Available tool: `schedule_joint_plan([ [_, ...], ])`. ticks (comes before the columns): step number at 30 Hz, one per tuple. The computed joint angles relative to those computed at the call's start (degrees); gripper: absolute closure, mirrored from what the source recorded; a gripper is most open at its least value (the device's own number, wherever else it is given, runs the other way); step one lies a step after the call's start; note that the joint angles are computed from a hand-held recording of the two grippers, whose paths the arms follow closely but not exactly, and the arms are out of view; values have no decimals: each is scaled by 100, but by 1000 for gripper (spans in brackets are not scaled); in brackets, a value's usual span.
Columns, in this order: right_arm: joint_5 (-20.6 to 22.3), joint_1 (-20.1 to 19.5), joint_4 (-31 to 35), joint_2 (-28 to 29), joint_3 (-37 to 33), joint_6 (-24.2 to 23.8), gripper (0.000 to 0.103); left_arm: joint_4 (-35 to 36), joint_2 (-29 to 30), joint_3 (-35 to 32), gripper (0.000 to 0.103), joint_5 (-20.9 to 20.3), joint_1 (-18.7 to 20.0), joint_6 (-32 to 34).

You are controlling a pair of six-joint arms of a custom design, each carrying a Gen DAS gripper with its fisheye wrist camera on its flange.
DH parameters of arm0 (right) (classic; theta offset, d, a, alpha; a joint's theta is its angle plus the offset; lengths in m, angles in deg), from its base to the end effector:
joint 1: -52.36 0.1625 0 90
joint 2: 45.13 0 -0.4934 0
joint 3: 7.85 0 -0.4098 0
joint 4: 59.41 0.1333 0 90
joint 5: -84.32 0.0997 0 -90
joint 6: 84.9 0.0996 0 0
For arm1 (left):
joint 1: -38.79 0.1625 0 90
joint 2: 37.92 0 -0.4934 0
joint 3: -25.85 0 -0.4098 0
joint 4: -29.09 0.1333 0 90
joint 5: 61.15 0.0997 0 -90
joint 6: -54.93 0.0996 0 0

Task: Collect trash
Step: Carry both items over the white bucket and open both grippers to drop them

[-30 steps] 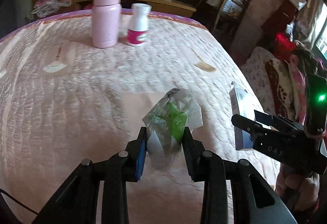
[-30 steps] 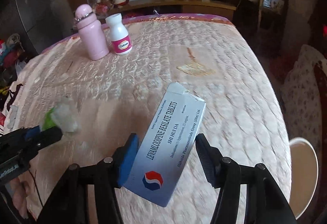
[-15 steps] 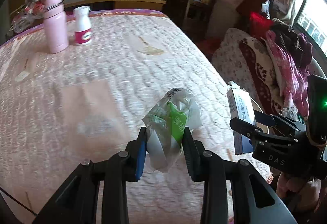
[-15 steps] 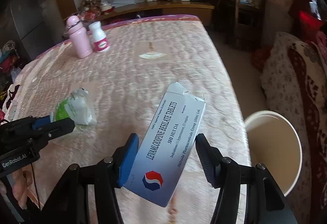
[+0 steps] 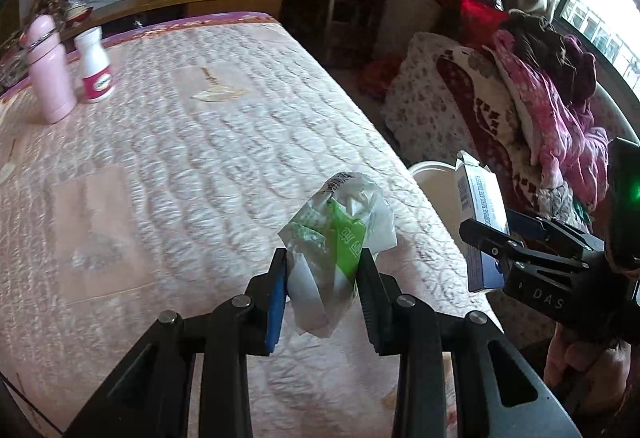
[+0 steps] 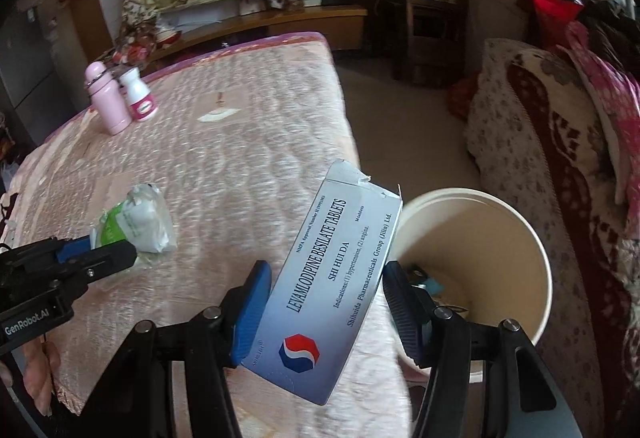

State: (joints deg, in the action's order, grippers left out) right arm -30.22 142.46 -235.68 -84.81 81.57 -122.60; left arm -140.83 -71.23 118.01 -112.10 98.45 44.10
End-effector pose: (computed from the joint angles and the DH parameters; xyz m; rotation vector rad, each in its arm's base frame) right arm 0.0933 -0.7785 0.1514 0.6338 -2.3999 0.6000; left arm -0.2072 -0.7421 0.0464 0.2639 2.5185 -0.7549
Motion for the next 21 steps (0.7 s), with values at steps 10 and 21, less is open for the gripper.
schedule_joint_plan([
  [10,-79,-278,20,-132,-176,147,42,367,523,-734,68,-233,-83,127],
  [21,-298,-490,-4,-74,-473,183,42,789,984,-1482,68,-404,-110,205],
])
